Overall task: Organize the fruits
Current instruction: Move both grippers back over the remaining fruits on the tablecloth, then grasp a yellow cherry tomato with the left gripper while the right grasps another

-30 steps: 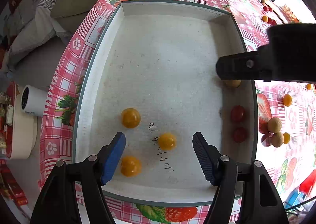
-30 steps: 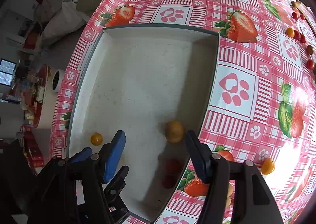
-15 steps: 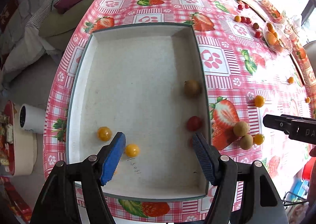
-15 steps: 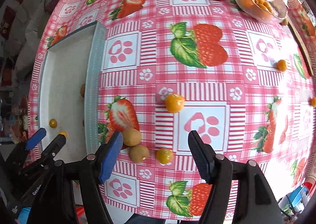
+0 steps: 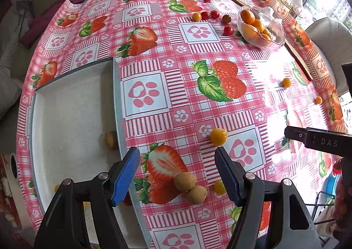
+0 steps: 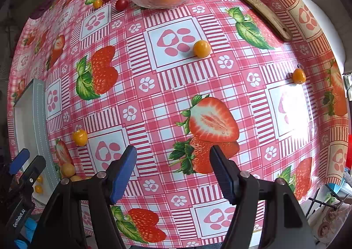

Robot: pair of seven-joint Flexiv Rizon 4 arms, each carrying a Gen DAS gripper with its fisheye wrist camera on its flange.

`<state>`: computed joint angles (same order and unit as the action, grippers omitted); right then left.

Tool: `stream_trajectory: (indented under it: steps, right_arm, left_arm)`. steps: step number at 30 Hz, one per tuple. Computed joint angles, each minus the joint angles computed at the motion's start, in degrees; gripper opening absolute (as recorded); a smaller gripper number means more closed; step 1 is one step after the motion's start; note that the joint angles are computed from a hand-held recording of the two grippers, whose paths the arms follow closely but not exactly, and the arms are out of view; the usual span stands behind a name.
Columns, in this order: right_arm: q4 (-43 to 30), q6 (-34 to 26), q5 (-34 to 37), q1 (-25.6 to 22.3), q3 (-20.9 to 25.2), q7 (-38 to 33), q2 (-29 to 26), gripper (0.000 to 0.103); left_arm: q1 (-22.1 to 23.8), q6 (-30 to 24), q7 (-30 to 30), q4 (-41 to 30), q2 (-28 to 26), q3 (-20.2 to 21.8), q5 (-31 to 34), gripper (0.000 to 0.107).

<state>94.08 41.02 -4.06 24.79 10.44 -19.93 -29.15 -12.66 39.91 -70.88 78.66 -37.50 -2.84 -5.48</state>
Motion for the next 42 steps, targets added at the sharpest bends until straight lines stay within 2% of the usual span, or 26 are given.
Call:
stream_trajectory:
  steps: [11,19,24,28,31,33,36,38,42]
  right_arm:
    - [1.99,1.13,-1.09,-3.96,-1.80,-3.86,0.43,0.072]
    - [-3.18,0.00,-2.78,-6.10,-3.26,-9.71,-4.27,0.071]
    - [-8.12,-1.81,-3.81,-6.51,-4.18,-12.80,-8.07,0.063]
    - [-14.16,-5.70,-6.01,-4.86,-5.20,-13.51,-11.93,0.048]
    - [-16.12,-6.55,-6.32,-4.17,-5.33,-13.51,-13.03,0.037]
    - [-17.36,-7.01,-6.17,-4.24,-5.27,-14.04,-13.66,0.032]
    - [-18.70,-6.98,-5.68,-4.06,-5.15,-14.20,-14.52,0.023]
    - [-17.12,-5.35,-5.50,-3.62,-5.31,-13.39,-13.77,0.023]
    - [-11.55,-3.04,-4.73,-3.20,-4.56,-11.14,-10.13,0.022]
  left_arm:
    - [-3.97,-4.95,-4.86,-7.18,-6.12,1.02,2.97,0.071]
    - [-4.81,-6.90,-8.29,-9.86,-8.33,1.43,3.92,0.071]
    - [-4.87,-6.93,-9.66,-10.29,-8.91,1.37,4.05,0.071]
    - [-4.83,-6.46,-9.87,-9.75,-8.72,1.25,4.11,0.071]
    - [-5.05,-6.25,-10.36,-9.50,-8.66,1.29,4.23,0.070]
    - [-5.05,-6.04,-10.76,-9.15,-8.41,1.30,4.18,0.066]
    - [-4.50,-5.46,-10.12,-8.47,-7.90,0.86,3.73,0.048]
    - [-4.07,-5.43,-9.07,-8.24,-7.60,0.42,3.26,0.025]
    - [-3.14,-6.17,-7.69,-7.76,-7.21,-0.22,1.61,0.024]
